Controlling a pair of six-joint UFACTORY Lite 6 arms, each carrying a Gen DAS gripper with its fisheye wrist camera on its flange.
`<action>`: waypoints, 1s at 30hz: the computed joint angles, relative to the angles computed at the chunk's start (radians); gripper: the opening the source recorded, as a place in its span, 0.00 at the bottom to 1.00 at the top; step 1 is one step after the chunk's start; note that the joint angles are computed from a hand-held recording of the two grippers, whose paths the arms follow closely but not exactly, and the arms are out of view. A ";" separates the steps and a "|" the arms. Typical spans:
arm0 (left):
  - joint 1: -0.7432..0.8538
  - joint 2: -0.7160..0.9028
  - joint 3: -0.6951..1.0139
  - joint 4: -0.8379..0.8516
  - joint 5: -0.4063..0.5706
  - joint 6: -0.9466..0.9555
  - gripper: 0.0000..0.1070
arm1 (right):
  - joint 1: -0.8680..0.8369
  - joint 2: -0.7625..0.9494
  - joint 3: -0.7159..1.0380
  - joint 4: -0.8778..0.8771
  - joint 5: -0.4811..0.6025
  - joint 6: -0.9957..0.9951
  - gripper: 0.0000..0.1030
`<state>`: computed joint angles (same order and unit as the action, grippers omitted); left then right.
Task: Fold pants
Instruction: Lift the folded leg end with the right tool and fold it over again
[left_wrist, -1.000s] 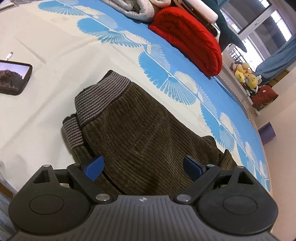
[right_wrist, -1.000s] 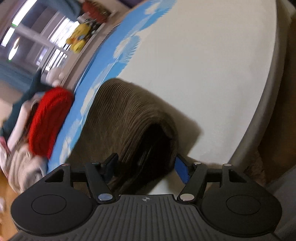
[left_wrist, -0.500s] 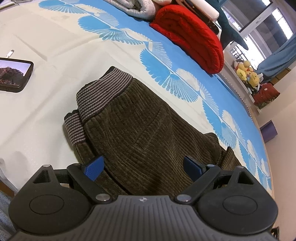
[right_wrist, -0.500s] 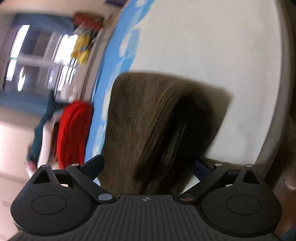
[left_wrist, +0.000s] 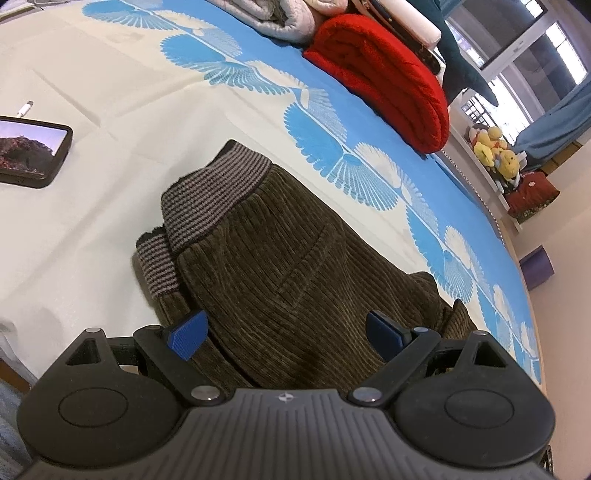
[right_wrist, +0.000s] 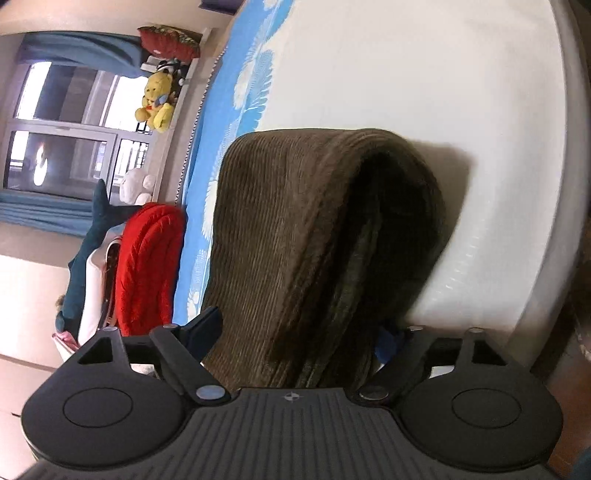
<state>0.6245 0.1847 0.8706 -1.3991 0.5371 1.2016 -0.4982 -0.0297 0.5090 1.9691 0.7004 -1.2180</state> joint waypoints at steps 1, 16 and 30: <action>0.006 0.000 0.006 0.015 0.005 -0.014 0.89 | 0.034 -0.008 0.006 0.025 -0.035 -0.034 0.86; 0.164 0.210 0.465 0.391 0.189 -0.391 0.89 | 0.858 -0.046 0.400 -0.298 -1.083 0.088 0.22; 0.325 0.424 0.683 0.289 0.382 -0.280 0.89 | 1.693 0.710 0.926 -0.580 -1.244 -0.548 0.26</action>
